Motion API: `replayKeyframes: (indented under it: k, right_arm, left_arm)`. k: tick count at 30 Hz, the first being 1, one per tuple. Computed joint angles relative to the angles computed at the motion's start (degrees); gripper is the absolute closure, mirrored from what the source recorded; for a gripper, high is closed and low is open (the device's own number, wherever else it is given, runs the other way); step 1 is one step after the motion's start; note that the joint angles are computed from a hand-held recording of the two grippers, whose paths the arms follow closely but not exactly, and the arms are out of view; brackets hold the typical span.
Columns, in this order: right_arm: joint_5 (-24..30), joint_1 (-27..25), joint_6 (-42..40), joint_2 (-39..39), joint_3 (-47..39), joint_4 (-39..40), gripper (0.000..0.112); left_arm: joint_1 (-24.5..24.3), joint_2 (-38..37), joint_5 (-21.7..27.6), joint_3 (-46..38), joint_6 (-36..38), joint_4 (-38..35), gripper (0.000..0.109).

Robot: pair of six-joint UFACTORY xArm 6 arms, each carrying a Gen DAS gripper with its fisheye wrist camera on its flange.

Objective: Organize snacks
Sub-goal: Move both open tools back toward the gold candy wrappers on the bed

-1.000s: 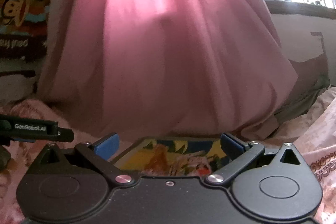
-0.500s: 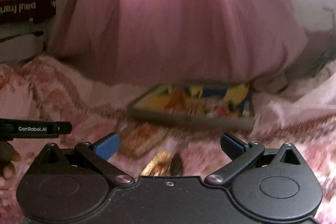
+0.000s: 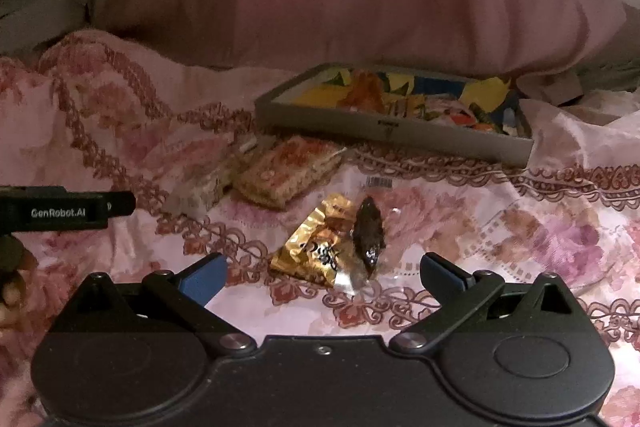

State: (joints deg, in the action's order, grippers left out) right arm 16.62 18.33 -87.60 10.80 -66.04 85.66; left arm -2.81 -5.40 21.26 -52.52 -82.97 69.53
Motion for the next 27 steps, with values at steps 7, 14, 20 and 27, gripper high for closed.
replayKeyframes:
  k: [7,14,20,27]
  right_arm:
    - [-0.1,0.8,1.4,1.3,-0.7,-2.6,0.010]
    - [-0.5,1.0,7.1,2.0,-0.9,-8.4,0.010]
    - [-1.9,0.5,13.8,2.7,-1.6,-13.3,0.010]
    - [-1.8,-1.5,28.7,4.7,-3.5,-23.7,0.010]
  left_arm:
    - [1.0,2.0,-0.9,-0.8,1.2,-0.5,0.006]
    - [1.4,4.2,-1.7,-2.4,5.7,-3.5,0.006]
    - [1.1,5.5,-1.7,-3.3,6.9,-4.9,0.006]
    - [-1.1,5.9,1.7,-4.7,9.8,-8.0,0.006]
